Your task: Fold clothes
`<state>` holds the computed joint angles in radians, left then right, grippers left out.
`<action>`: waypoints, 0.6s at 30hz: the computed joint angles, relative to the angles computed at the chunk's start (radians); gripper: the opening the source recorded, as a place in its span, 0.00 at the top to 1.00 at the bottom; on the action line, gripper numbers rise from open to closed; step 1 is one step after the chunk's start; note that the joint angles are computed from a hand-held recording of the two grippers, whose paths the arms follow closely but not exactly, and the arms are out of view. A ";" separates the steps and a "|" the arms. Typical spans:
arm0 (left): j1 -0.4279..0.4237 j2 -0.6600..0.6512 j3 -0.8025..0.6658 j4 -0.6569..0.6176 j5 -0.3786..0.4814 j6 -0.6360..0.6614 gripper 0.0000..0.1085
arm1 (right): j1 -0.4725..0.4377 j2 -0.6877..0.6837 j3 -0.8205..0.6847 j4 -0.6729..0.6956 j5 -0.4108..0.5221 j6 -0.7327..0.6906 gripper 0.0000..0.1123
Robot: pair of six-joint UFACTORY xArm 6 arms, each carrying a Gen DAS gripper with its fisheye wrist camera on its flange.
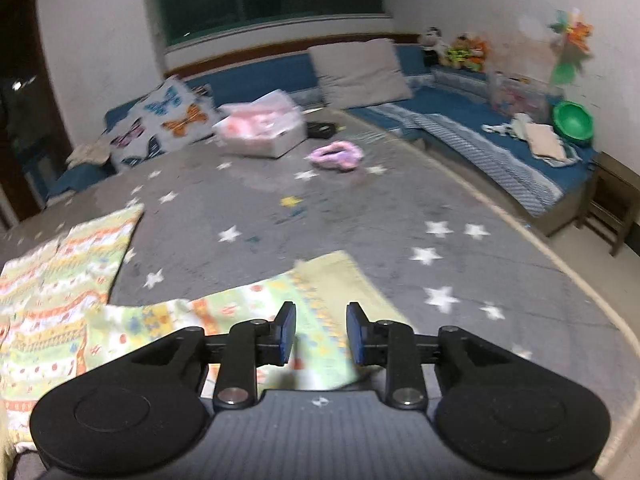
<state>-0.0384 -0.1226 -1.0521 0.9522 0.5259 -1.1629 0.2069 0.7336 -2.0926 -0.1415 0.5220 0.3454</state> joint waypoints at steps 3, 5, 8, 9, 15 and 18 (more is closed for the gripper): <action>-0.008 0.021 -0.017 0.026 -0.018 0.048 0.53 | 0.014 0.050 -0.075 0.030 0.042 -0.028 0.69; -0.011 0.042 -0.031 0.021 -0.039 0.092 0.53 | 0.020 0.070 -0.104 0.040 0.060 -0.038 0.68; -0.008 0.093 -0.063 -0.010 -0.075 0.150 0.53 | 0.028 0.087 -0.129 0.043 0.078 -0.044 0.63; -0.009 0.115 -0.079 -0.023 -0.076 0.169 0.53 | 0.029 0.090 -0.131 0.039 0.080 -0.044 0.61; -0.002 0.214 -0.148 -0.055 -0.087 0.223 0.57 | 0.032 0.111 -0.166 0.042 0.094 -0.049 0.56; 0.015 0.224 -0.154 -0.042 -0.107 0.188 0.78 | 0.033 0.121 -0.185 0.043 0.104 -0.052 0.53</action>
